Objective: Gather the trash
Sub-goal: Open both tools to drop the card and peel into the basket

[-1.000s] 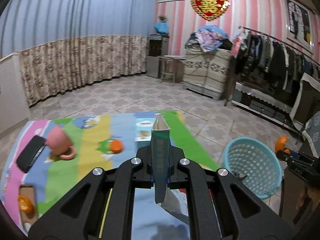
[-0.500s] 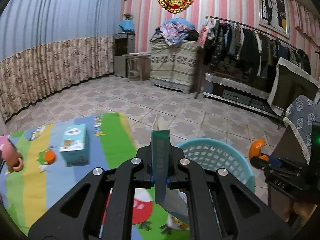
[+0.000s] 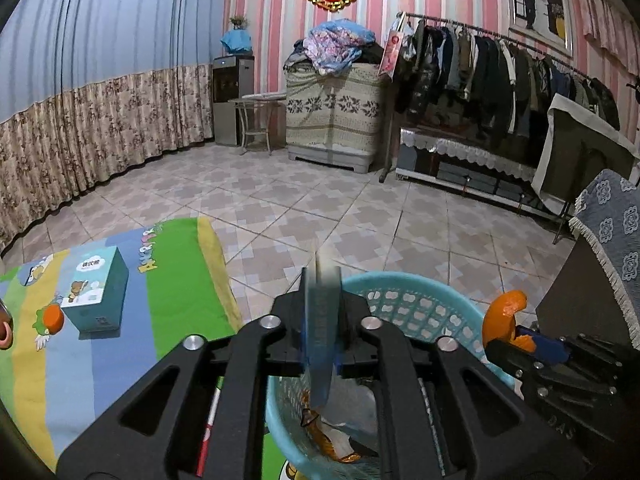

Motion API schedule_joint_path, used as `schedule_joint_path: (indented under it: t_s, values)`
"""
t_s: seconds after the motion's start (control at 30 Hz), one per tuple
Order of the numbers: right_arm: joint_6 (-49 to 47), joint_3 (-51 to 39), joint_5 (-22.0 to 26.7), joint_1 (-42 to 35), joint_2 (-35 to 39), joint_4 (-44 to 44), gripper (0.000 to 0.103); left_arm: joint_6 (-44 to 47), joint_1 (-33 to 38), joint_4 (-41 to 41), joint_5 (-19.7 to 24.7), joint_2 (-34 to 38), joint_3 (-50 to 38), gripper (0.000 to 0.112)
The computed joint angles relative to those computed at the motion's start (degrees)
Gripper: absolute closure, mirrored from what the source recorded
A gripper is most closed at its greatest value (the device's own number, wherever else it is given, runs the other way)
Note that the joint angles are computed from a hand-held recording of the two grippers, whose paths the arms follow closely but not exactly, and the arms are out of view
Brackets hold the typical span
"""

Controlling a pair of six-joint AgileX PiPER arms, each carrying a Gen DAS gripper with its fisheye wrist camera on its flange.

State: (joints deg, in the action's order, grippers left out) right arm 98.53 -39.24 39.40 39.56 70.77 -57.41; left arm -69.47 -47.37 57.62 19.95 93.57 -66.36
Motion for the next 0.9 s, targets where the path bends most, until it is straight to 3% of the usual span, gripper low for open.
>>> schedule_joint_path:
  t_s: [0.07, 0.13, 0.2, 0.33, 0.73, 0.83, 0.87, 0.9]
  values:
    - [-0.22, 0.09, -0.48, -0.47, 0.19, 0.27, 0.073, 0.03, 0.33, 0.07, 1.15, 0.27, -0.47, 0.062]
    - [0.0, 0.06, -0.37, -0.43, 0.49, 0.55, 0.073, -5.1, 0.16, 4.96, 2.27, 0.07, 0.17, 0.053]
    - [0.01, 0.08, -0.41, -0.64, 0.63, 0.6, 0.073, -3.26, 1.42, 3.11, 1.72, -0.47, 0.65, 0.049]
    - [0.16, 0.04, -0.54, -0.94, 0.89, 0.18, 0.073, -2.23, 3.46, 1.78, 1.7, -1.79, 1.91, 0.028]
    - [6.98, -1.92, -0.81, 1.39, 5.47, -6.43, 0.069, -9.47, 5.68, 10.64, 2.85, -7.15, 8.61, 0.016]
    - [8.33, -3.4, 0.67, 2.53, 7.67, -7.68, 0.054, -10.61, 6.03, 11.42, 3.26, -8.58, 10.33, 0.015]
    - [9.2, -3.49, 1.27, 2.94, 7.86, -8.35, 0.038, -10.51, 6.04, 11.28, 3.33, -8.88, 10.56, 0.015]
    - [11.09, -3.39, 2.1, 3.59, 8.12, -9.86, 0.029, -10.2, 6.34, 11.02, 3.31, -9.4, 10.91, 0.015]
